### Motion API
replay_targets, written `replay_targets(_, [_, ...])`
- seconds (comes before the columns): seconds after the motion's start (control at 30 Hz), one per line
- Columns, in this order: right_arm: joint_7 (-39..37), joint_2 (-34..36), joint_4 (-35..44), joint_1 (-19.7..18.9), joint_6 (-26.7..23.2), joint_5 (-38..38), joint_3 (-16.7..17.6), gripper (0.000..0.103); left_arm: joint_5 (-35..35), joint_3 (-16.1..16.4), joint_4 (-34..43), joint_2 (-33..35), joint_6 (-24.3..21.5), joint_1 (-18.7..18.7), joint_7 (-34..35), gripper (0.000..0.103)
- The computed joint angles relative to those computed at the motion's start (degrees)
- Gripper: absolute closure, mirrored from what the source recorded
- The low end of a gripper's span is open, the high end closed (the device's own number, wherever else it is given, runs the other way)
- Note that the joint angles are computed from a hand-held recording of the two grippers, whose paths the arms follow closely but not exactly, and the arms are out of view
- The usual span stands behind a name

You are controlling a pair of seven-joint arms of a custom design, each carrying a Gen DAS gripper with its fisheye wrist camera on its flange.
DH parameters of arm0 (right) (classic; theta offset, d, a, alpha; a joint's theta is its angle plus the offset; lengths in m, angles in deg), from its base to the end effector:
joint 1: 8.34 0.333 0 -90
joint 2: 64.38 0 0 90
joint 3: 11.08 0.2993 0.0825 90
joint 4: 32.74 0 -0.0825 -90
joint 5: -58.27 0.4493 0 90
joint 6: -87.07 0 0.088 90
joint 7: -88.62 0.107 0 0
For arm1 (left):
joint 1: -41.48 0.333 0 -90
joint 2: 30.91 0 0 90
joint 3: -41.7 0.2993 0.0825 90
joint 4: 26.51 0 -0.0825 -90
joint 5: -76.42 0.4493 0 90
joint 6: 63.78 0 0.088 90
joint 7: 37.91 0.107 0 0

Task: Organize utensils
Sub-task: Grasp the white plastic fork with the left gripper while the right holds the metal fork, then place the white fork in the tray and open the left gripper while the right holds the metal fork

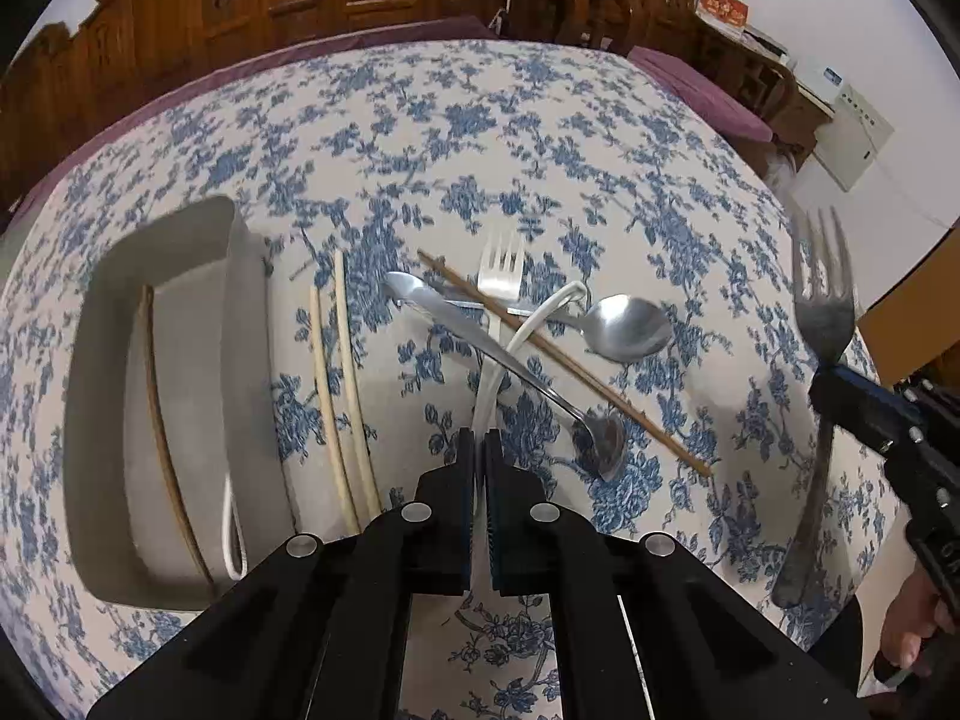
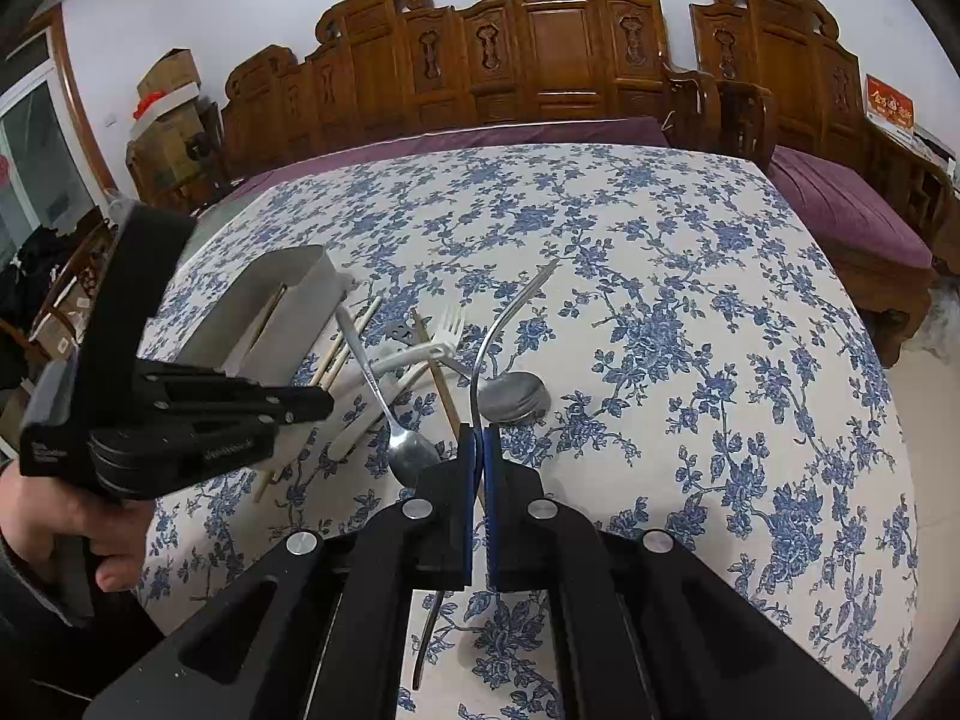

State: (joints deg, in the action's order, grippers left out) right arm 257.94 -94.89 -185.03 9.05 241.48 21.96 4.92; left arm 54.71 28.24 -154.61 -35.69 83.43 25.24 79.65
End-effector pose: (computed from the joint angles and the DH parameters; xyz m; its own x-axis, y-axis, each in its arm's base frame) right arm 0.3897 0.2720 0.4065 -0.2180 -0.9589 -0.1815 -0.7044 0.2833 -0.6507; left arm 0.5249 -0.2934 0.3959 -0.6774 -0.7299 0.0914 -0.6811 0.5754 -0.4528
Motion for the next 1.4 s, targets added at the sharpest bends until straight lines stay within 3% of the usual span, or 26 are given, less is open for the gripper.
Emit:
replay_targets(0.33, [0.89,0.27,0.70,-0.74,0.82,-0.96,0.48,0.099,-3.91,0.66,1.95,-1.20,3.12,-0.09,0.64,0.100])
replay_targets(0.67, [1.51,2.21,4.37,-2.00,0.38,-3.09,0.72,0.099,-8.53,2.29,2.43,-3.38,3.36,0.94,4.98,0.100])
replay_targets(1.03, [2.36,9.59,12.55,-1.80,0.56,-7.15,0.59,0.099,-9.29,3.95,2.75,-3.04,3.89,3.52,6.16,0.100])
replay_targets(1.4, [2.31,19.72,22.50,1.26,0.73,-10.67,-2.04,0.099,-8.58,4.51,4.66,1.66,3.32,6.99,4.77,0.100])
